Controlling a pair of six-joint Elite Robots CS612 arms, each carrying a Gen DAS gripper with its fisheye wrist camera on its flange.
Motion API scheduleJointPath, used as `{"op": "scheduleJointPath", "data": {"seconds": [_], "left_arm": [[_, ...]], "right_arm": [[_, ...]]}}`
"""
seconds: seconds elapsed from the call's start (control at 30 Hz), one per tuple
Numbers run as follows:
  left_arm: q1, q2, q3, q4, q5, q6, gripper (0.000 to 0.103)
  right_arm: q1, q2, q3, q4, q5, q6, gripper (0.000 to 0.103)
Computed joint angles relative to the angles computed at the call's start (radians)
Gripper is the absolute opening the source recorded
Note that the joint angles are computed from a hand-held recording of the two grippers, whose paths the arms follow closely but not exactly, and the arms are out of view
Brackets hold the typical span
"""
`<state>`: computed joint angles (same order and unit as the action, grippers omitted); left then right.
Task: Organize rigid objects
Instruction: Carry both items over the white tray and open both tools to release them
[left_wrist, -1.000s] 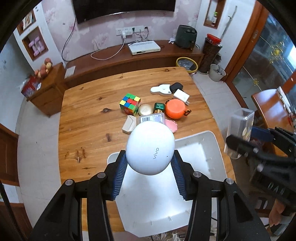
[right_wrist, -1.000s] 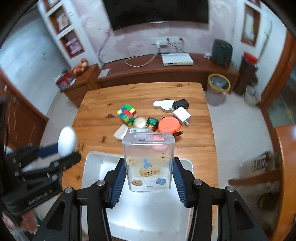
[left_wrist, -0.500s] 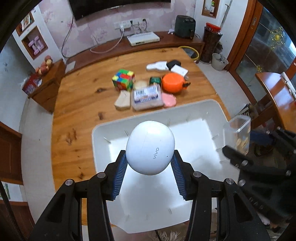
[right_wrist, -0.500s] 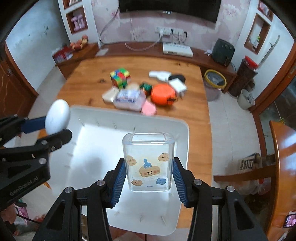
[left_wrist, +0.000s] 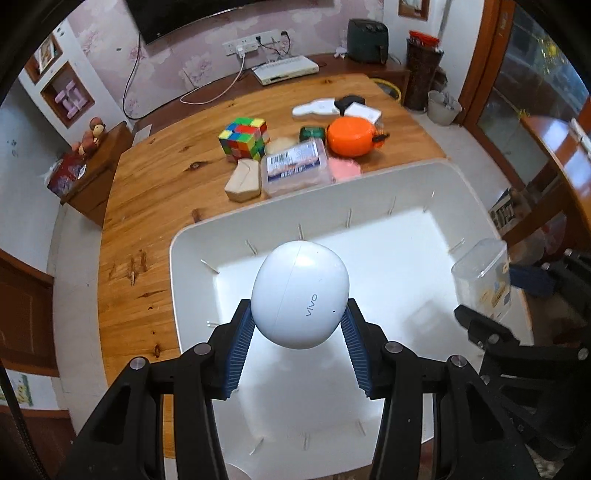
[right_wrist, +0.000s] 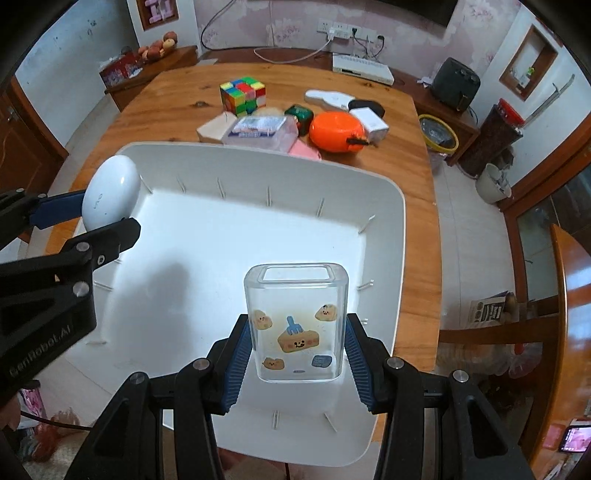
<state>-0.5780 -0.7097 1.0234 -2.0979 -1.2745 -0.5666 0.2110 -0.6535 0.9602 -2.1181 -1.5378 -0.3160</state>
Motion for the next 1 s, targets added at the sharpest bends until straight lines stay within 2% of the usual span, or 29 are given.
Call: {"op": "scheduleJointPath", "data": {"seconds": [0.27,0.4,0.77,0.9,1.0], "left_arm": [[0.010,0.017,0.003,0.023,-0.071,-0.013,0.052],[0.020,0.027,0.005,0.037,-0.131,-0.041,0.052],[0.022,0.038,0.019,0.048,-0.149,-0.059,0.052],[0.021,0.038,0.013,0.068,-0.125,-0.077,0.052],[0.019,0.035,0.013,0.068,-0.106,-0.084,0.053]], "right_arm": [[0.006,0.029,-0.021,0.057,-0.042,0.010,0.050],[0.010,0.042,-0.031,0.088,-0.067,0.011,0.050],[0.021,0.066,-0.061,0.155,-0.116,0.002,0.051],[0.023,0.070,-0.069,0.157,-0.125,-0.001,0.069],[0.026,0.064,-0.056,0.134,-0.129,-0.015,0.069]]}}
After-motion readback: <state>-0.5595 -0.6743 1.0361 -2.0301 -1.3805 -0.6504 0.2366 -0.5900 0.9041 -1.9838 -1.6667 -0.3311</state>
